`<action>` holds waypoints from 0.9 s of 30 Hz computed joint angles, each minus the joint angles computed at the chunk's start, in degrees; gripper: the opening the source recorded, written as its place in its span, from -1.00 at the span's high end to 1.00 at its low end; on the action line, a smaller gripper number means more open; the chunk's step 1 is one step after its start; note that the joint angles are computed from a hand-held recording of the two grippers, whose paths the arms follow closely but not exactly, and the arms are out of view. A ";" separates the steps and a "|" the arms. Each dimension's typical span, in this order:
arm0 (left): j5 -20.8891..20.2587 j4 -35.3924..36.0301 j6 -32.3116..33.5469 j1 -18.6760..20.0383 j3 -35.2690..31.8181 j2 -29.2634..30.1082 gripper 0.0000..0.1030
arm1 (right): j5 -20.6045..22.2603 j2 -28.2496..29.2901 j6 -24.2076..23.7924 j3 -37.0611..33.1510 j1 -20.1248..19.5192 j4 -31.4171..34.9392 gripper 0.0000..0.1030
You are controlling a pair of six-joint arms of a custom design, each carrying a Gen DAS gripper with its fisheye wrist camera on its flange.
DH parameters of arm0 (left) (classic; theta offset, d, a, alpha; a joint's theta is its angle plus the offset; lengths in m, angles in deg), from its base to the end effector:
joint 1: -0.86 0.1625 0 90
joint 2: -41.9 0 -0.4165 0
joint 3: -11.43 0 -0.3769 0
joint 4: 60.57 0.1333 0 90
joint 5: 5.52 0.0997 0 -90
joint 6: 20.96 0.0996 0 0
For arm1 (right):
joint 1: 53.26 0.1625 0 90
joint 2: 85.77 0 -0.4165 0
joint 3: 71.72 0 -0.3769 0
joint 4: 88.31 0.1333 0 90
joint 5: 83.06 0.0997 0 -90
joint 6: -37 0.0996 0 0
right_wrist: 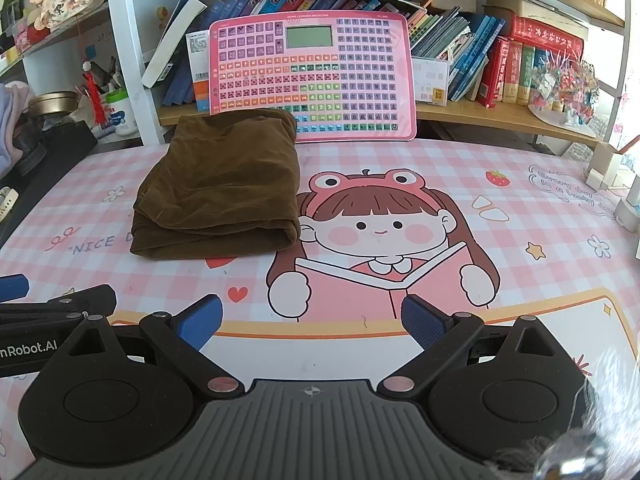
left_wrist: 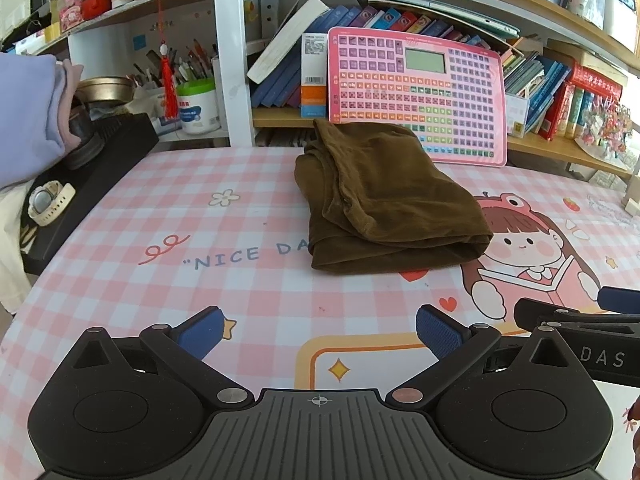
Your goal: Fold clothes
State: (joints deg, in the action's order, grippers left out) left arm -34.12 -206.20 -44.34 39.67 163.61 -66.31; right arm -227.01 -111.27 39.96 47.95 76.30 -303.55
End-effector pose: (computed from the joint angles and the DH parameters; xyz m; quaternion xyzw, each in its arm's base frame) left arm -0.0552 -0.3277 0.2699 0.1552 0.8428 -0.3772 0.3512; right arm 0.3363 -0.3242 -0.0328 0.1543 -0.8534 0.3809 0.3207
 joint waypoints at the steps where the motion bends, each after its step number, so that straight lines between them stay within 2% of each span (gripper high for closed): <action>1: -0.15 -0.04 0.15 -0.03 0.01 -0.06 -1.00 | -0.01 -0.03 0.07 0.01 -0.04 0.06 -0.87; 27: -0.97 0.76 -0.74 0.59 -0.52 0.00 -1.00 | -0.11 -0.39 1.32 0.21 -0.18 1.50 -0.87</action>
State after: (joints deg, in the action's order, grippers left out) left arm -35.09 -205.44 -45.07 40.26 163.09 -66.31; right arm -227.12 -111.66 41.27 48.16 76.12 -302.06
